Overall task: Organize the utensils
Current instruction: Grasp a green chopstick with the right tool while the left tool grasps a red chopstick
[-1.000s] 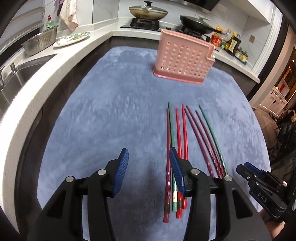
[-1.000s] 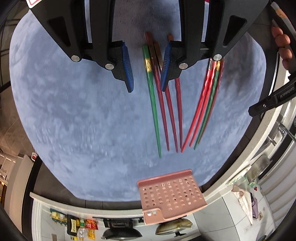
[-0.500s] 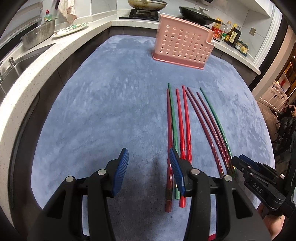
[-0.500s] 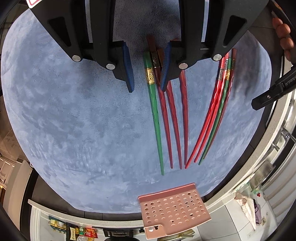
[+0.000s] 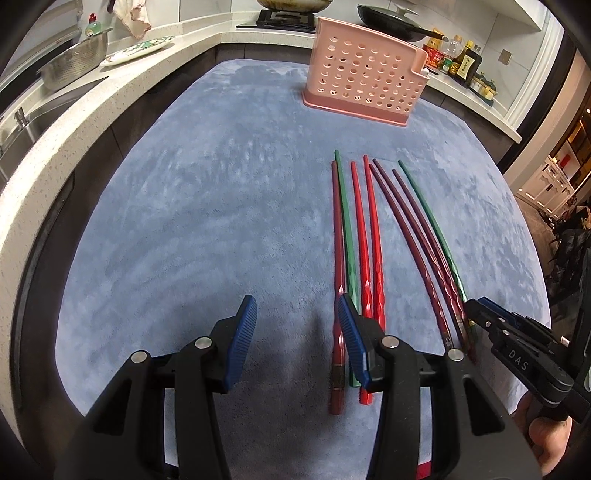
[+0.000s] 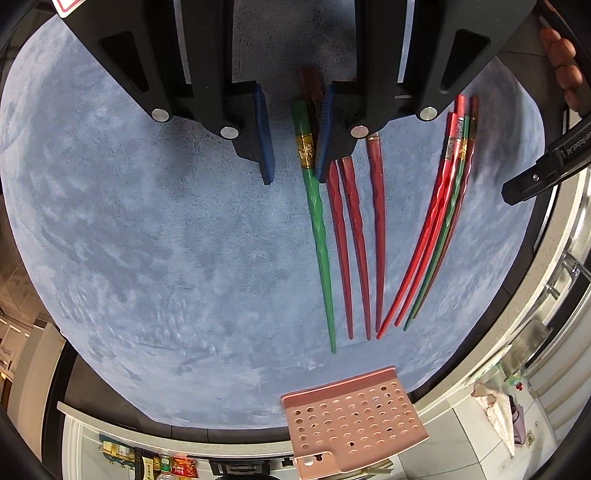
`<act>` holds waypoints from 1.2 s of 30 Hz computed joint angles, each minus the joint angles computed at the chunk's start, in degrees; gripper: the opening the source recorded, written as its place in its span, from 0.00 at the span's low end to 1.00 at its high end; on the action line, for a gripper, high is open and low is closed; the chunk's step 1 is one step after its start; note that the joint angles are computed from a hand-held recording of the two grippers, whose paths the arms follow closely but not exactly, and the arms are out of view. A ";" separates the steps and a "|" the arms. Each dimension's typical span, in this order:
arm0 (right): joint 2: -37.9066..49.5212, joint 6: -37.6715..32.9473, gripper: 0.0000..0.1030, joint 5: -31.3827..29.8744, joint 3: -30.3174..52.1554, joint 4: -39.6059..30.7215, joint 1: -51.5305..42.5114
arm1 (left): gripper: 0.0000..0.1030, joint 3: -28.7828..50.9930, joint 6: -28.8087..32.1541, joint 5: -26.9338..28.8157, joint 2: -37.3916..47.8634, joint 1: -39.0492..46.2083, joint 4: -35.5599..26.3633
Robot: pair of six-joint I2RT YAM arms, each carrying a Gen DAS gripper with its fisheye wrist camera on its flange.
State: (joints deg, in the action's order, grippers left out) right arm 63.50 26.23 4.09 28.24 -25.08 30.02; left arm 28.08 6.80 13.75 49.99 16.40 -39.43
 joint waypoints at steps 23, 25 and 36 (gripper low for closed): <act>-8.19 3.28 0.10 1.82 -4.03 -5.23 2.66 | 0.42 -4.72 -0.02 0.69 -5.06 -2.97 -4.17; -8.47 3.47 0.10 1.65 -4.11 -5.44 2.56 | 0.42 -5.08 -0.50 0.40 -4.38 -3.38 -3.70; -8.84 3.94 0.10 1.96 -4.24 -5.81 3.13 | 0.41 -6.61 0.16 -0.90 -3.28 -3.23 -2.86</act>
State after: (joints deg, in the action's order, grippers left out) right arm 54.66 30.17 6.05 24.00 -30.90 33.15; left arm 21.48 6.95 12.86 46.70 13.18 -42.29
